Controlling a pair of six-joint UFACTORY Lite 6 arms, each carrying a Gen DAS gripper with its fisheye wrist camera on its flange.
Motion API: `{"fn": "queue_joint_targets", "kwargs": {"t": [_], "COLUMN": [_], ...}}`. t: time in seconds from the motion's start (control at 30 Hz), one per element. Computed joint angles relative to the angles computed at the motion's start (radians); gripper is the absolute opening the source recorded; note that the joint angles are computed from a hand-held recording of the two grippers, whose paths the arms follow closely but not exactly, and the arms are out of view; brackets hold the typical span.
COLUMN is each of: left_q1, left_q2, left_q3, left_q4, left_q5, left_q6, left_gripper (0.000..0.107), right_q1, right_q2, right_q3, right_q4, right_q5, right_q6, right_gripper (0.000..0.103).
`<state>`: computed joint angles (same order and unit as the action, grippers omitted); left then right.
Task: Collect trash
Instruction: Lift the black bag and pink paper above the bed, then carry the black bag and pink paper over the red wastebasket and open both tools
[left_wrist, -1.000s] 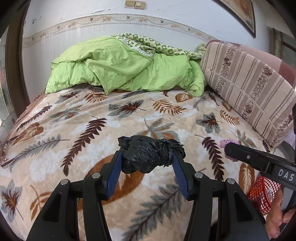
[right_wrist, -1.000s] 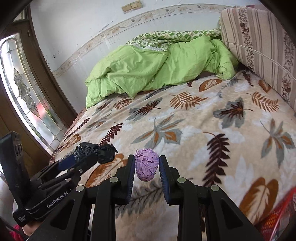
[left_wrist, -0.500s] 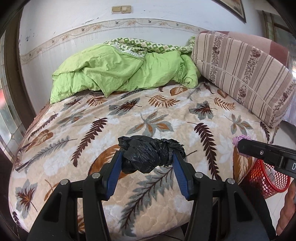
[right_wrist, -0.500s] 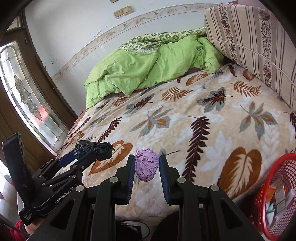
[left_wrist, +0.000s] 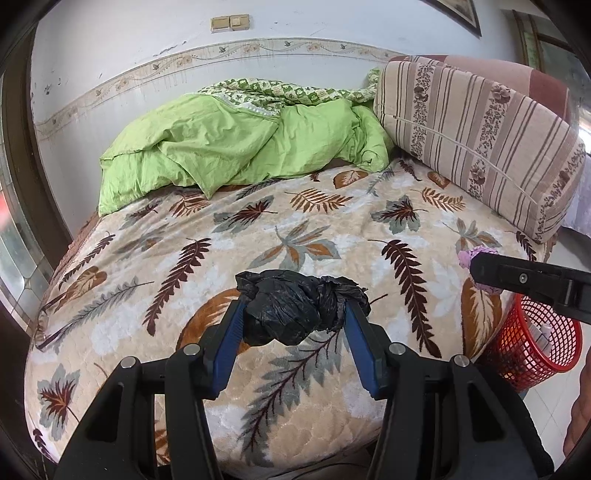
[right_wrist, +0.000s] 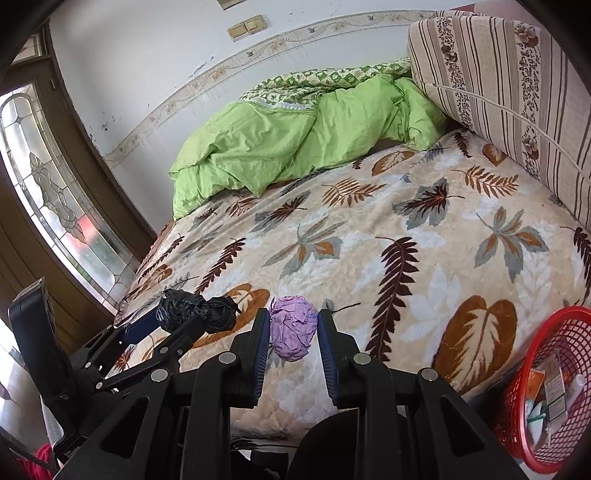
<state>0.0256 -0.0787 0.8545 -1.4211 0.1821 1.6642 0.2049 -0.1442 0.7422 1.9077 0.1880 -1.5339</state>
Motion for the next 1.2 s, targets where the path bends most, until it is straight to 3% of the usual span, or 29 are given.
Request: {"fn": "queue_joint_targets", "kwargs": {"t": [0.23,0.6,0.77,0.93,1.03,1.2], "left_q1": [-0.024,-0.147,-0.244,-0.394,-0.485,-0.637], "left_q2": [0.031,0.095,0.122,0.206,0.296,0.437], "left_q3": [0.03,0.132,0.227,0.377,0.497,0.643], "left_q4": [0.055,0.343,0.456,0.537,0.556,0.636], "left_q5": [-0.012,0.039,0.146,0.264,0.348,0.359], "left_q6": [-0.059,-0.359,-0.507,-0.657,-0.724,-0.845], "left_gripper": [0.053,0.054,0.054,0.054,0.054,0.054], "right_q1": [-0.031,-0.223,-0.495,-0.867,-1.091,-1.336], "right_q2": [-0.012,-0.13,-0.265,-0.365,-0.36,-0.272], "right_q3": [0.002,-0.068,-0.144,-0.181,-0.172,-0.136], "right_q4": [-0.145,-0.337,-0.557,-0.681,-0.707,-0.716], "right_q5": [0.022,0.099,0.225,0.419,0.529,0.64], "right_q6": [0.14,0.328,0.489,0.513,0.465,0.375], "right_gripper": [0.027,0.027,0.027,0.027,0.027,0.027]}}
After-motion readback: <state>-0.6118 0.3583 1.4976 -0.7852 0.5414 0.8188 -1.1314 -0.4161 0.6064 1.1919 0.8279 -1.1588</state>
